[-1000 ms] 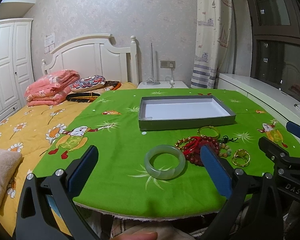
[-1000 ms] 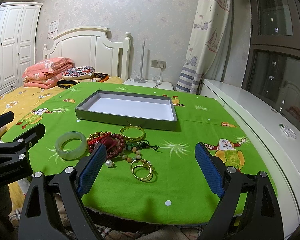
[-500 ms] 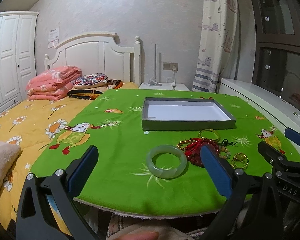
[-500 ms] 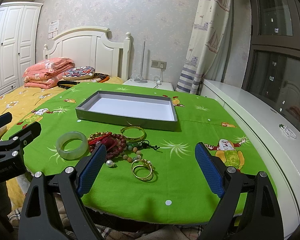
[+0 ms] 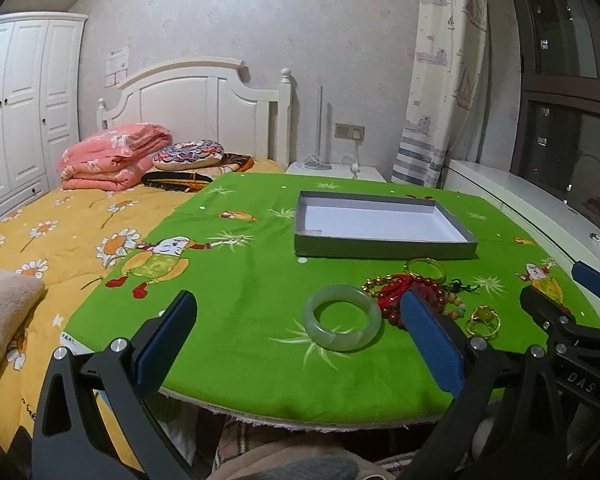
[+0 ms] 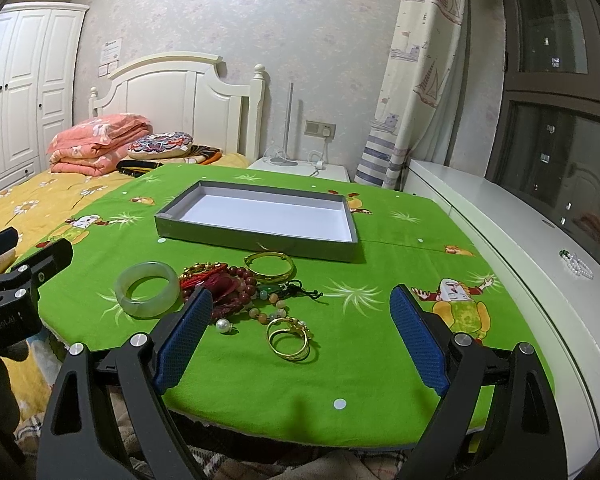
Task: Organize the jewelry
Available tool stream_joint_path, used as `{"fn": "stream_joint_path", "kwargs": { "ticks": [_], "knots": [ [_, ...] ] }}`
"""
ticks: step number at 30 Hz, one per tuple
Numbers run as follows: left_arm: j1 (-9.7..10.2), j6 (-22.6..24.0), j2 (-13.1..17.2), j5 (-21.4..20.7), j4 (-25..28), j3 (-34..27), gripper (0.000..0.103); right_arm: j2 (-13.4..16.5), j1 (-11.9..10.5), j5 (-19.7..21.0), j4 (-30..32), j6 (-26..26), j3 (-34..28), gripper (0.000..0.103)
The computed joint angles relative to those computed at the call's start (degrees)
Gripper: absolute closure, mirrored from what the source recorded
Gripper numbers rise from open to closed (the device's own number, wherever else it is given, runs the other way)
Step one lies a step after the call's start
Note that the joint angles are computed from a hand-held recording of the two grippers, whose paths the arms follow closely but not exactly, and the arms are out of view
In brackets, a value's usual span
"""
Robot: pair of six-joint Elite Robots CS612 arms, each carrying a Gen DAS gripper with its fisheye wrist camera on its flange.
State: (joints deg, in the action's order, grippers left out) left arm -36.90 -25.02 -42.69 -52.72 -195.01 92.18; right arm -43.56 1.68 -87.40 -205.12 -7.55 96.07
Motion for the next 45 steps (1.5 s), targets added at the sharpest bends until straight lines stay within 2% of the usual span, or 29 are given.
{"fn": "stream_joint_path", "kwargs": {
  "ticks": [6,16,22,28,32,34,37,38,40,45],
  "knots": [
    [-0.14,1.4,0.1,-0.9,-2.3,0.5,0.004,-0.3,0.6,0.2,0.1,0.3,0.6,0.018],
    [-0.11,1.7,0.1,-1.7,-3.0,0.7,0.004,-0.6,0.3,1.2,-0.3,0.1,1.0,0.018],
    [-0.36,2.6,0.1,-1.4,-2.2,0.4,0.004,-0.6,0.0,2.1,-0.6,0.4,1.2,0.018],
    [-0.01,3.2,0.2,-3.2,-2.4,0.3,0.004,-0.6,-0.2,2.6,-0.5,1.1,1.1,0.018],
    [0.31,4.1,0.5,-2.7,-1.4,-0.5,0.004,-0.6,-0.6,3.5,-0.4,1.9,1.1,0.018],
    [0.8,6.3,1.0,-5.1,-1.8,-1.3,0.004,-0.5,-0.9,4.5,0.0,2.5,0.9,0.018],
    [2.15,10.1,2.2,-12.2,-3.4,-2.8,0.004,-0.1,-1.5,6.8,1.2,2.3,0.2,0.018],
    [2.76,10.6,2.7,-14.7,-3.0,-3.6,0.004,0.1,-1.6,7.3,1.4,2.0,-0.1,0.018],
    [3.53,10.5,3.8,-16.8,-1.5,-5.2,0.004,0.9,-2.0,8.8,1.7,1.8,-1.0,0.018],
    [3.98,9.6,6.7,-14.3,1.7,-8.3,0.004,3.3,-2.0,8.4,3.3,0.5,-3.6,0.018]
  ]
}}
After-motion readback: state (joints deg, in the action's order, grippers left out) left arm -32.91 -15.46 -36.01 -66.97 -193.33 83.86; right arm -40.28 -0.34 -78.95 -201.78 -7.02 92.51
